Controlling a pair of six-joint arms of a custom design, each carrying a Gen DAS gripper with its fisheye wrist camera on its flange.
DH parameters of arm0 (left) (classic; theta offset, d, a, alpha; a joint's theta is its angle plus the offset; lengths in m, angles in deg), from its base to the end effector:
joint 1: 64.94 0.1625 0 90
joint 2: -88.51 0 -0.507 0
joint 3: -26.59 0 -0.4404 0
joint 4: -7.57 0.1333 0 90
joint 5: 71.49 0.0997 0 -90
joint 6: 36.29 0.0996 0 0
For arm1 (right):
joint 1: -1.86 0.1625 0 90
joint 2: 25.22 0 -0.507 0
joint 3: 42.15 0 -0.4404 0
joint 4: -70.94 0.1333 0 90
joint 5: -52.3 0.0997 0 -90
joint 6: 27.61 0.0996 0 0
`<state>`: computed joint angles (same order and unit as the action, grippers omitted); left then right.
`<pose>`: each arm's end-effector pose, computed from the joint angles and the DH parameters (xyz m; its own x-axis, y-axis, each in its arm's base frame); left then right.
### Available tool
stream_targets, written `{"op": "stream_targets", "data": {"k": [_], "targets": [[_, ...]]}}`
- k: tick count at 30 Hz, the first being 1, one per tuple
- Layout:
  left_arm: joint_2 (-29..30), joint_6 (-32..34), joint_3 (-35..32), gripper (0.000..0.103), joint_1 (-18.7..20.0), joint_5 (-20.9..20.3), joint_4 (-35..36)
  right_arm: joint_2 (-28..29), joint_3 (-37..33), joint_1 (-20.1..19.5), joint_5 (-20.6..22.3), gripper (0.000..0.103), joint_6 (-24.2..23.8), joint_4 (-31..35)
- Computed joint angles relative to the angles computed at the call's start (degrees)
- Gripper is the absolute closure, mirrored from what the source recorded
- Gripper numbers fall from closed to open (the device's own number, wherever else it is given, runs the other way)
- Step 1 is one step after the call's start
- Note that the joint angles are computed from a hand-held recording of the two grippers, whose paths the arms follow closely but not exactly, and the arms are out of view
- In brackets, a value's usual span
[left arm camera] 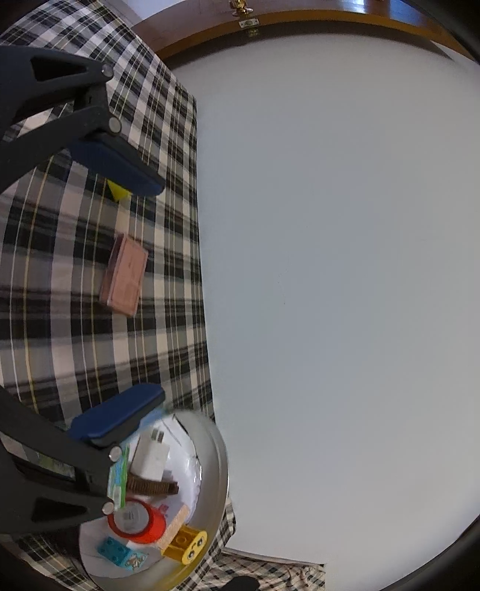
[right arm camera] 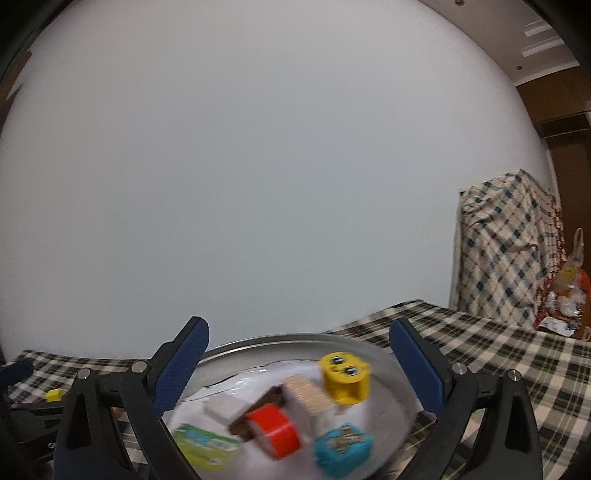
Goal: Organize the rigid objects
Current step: 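Lift both open tools out of the tin toward the pink brick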
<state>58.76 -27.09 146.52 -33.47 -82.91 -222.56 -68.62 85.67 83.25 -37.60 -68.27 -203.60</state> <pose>-0.3213 -0.4674 0.0373 -0.6460 -0.1663 -0.7450 0.6606 0.3672 -0.6548 0.0584 -0.5062 0.1882 -0.7331 0.2255 0.6417 -0.6643 -0.0354 -0.7466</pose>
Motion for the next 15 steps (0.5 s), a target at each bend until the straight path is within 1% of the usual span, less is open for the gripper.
{"op": "stream_targets", "data": {"k": [2,6,10,12,14,15], "targets": [[-0.6,1.1,0.6,0.001,0.5,0.2,-1.4,0.9,-0.5,0.9,-0.4,0.003,-0.4,0.5],[-2.7,-1.2,2.6,0.001,1.8,-0.1,-0.6,3.0,-1.7,3.1,-1.3,0.003,-1.7,1.9],[-4.8,-0.5,3.9,0.001,3.5,1.2,-1.7,4.4,-2.8,5.0,-2.4,0.003,-2.2,4.1],[-6.4,-4.0,5.2,0.001,4.6,1.6,0.9,5.1,-3.4,6.0,-3.0,0.003,-2.7,5.5],[-9.0,-10.2,7.2,0.001,5.9,2.0,6.1,5.6,-3.8,6.7,-3.6,0.003,-2.9,6.8],[-10.0,-11.9,7.7,0.001,6.5,2.2,7.9,6.0,-4.1,7.3,-4.0,0.003,-2.9,7.7]]}}
